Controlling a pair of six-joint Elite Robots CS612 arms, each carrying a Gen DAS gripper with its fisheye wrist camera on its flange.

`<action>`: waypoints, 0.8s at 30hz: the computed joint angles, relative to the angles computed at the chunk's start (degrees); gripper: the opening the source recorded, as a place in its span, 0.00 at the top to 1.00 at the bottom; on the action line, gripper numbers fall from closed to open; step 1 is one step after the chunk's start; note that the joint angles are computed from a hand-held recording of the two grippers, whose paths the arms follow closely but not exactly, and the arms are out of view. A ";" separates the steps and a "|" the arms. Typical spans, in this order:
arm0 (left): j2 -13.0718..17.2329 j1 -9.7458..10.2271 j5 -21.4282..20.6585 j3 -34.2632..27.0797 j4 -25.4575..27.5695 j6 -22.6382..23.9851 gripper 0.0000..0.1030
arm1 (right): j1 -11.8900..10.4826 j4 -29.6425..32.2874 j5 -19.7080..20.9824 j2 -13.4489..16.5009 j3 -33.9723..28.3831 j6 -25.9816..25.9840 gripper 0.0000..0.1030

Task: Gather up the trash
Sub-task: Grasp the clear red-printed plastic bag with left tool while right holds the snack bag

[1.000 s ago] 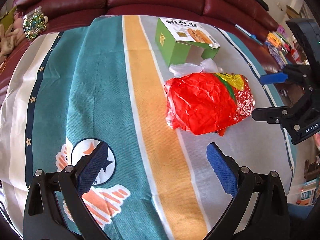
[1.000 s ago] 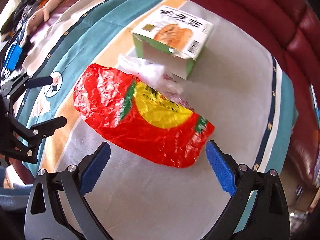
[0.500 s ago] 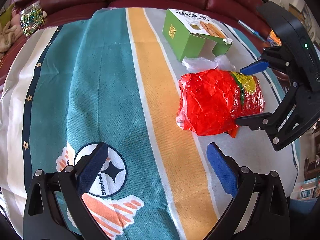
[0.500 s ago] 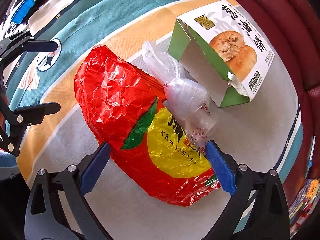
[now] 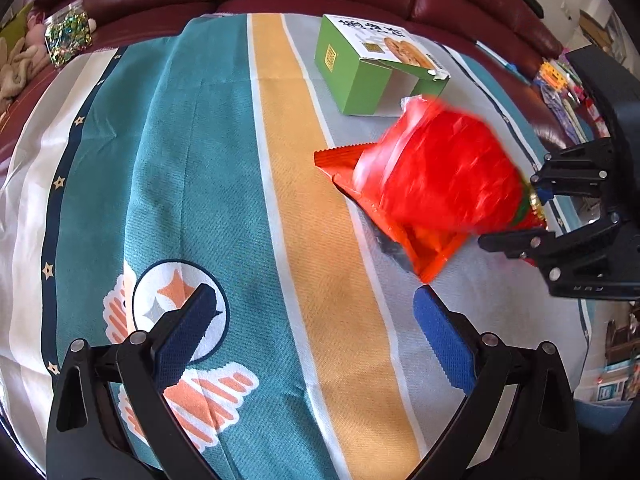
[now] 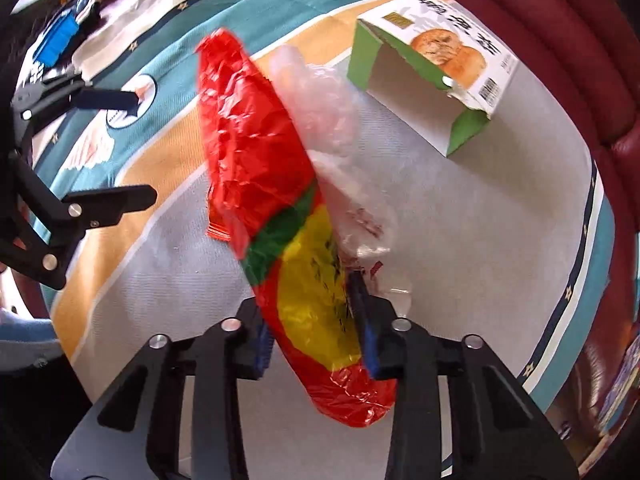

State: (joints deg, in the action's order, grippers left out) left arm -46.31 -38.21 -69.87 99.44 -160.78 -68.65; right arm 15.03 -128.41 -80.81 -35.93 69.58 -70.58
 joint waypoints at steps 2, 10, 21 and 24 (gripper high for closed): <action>-0.03 -0.27 0.13 -0.33 0.61 0.06 0.04 | -0.68 1.56 0.34 -0.45 -0.02 0.80 0.72; 0.62 -0.83 0.58 -3.19 3.56 2.26 0.04 | -3.56 6.82 3.21 -1.74 -0.67 5.73 0.73; 2.46 -0.76 1.14 -9.82 7.42 7.43 0.04 | -6.57 6.30 6.63 -0.77 -3.62 15.61 0.83; 3.58 -0.69 0.82 -12.64 7.56 9.28 0.04 | -7.30 5.26 5.31 0.67 -5.17 18.55 0.86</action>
State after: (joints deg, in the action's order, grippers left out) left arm -42.72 -38.90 -69.05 86.80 -153.22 -59.37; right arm 7.73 -123.14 -75.50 -35.26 64.41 -52.04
